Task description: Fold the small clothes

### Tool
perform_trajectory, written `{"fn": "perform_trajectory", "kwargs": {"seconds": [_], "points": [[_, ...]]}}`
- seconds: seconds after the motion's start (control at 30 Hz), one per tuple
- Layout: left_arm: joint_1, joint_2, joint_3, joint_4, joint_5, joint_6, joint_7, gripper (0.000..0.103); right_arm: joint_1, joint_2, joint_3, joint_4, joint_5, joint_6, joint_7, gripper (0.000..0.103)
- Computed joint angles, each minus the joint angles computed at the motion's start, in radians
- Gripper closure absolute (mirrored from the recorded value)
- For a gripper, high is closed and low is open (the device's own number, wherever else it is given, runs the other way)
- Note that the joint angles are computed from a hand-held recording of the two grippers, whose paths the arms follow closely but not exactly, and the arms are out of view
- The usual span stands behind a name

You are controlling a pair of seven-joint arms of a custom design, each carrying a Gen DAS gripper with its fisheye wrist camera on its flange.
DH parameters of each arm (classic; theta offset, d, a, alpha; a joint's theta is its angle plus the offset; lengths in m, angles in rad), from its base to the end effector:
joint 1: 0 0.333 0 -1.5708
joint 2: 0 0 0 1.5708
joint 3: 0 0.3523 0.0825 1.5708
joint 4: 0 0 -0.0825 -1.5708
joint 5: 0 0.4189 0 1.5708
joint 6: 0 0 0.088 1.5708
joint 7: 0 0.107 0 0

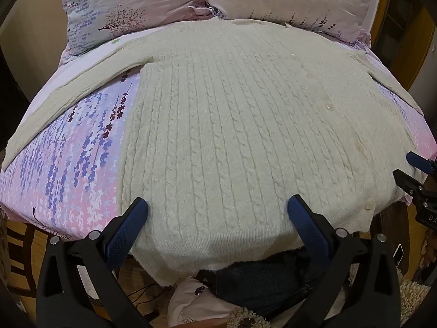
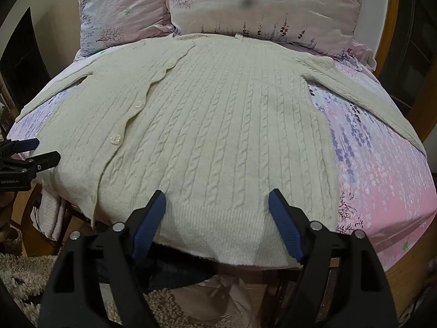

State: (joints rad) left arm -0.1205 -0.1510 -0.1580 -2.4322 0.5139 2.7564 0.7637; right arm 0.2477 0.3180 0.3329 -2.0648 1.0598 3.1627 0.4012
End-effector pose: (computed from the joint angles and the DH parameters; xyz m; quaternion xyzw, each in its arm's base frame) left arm 0.4978 -0.1647 0.4227 -0.7103 0.6480 -0.1793 0.2085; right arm 0.5844 0.2746 0.3510 -0.8220 0.4206 -0.1693 0.3446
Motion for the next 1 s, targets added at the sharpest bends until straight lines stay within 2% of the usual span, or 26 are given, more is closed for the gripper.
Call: {"fn": "perform_trajectory", "kwargs": {"seconds": [1.0], "points": [[0.001,0.0,0.0,-0.001,-0.002,0.001,0.001,0.001,-0.003,0.002,0.006,0.003,0.021,0.003,-0.021,0.024]]}}
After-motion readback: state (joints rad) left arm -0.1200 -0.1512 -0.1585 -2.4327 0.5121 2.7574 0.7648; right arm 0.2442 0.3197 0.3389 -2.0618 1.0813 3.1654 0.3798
